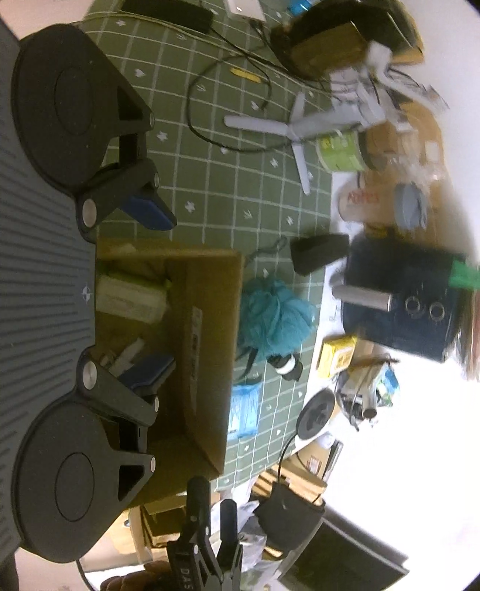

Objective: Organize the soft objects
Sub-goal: 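Open the right gripper to drop the white strip into the box, withdraw both, then move the right gripper to the blue wet-wipe pack and grasp it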

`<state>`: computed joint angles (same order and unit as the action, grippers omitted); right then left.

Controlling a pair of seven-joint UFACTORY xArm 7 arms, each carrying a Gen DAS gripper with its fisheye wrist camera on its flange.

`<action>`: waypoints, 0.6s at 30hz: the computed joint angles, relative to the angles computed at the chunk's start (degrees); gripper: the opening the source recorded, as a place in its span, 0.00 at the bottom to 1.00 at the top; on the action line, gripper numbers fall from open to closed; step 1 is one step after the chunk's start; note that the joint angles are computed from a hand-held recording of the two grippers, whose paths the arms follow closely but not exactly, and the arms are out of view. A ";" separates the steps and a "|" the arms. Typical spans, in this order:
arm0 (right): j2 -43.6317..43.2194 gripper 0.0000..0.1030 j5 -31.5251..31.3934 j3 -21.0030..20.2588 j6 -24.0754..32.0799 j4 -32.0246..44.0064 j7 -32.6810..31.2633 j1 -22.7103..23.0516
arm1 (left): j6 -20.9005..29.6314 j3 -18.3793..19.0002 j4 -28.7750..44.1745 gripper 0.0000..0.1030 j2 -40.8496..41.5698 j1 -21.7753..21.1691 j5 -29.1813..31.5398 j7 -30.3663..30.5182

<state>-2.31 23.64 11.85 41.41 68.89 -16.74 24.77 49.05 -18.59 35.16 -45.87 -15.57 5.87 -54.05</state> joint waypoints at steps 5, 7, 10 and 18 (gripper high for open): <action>-2.00 1.00 -2.89 -1.07 -1.07 -2.62 4.45 -1.34 | -2.55 0.55 2.47 0.72 4.52 -0.24 0.75 2.90; -2.57 1.00 -3.13 -1.42 -1.21 -3.36 5.37 -1.81 | -3.22 0.81 3.52 0.72 6.20 -0.31 1.01 4.10; -3.25 1.00 -4.21 -1.65 -2.25 -4.60 6.59 -2.33 | -4.06 1.13 5.01 0.72 8.33 -0.32 1.48 5.78; -3.54 1.00 -9.38 -1.68 -5.34 -6.55 12.95 -3.53 | -4.91 1.65 7.39 0.72 11.80 -0.25 2.30 8.33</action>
<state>-5.85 14.27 10.17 36.08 62.33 -3.79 21.24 44.14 -16.94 42.55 -34.07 -15.82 8.18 -45.72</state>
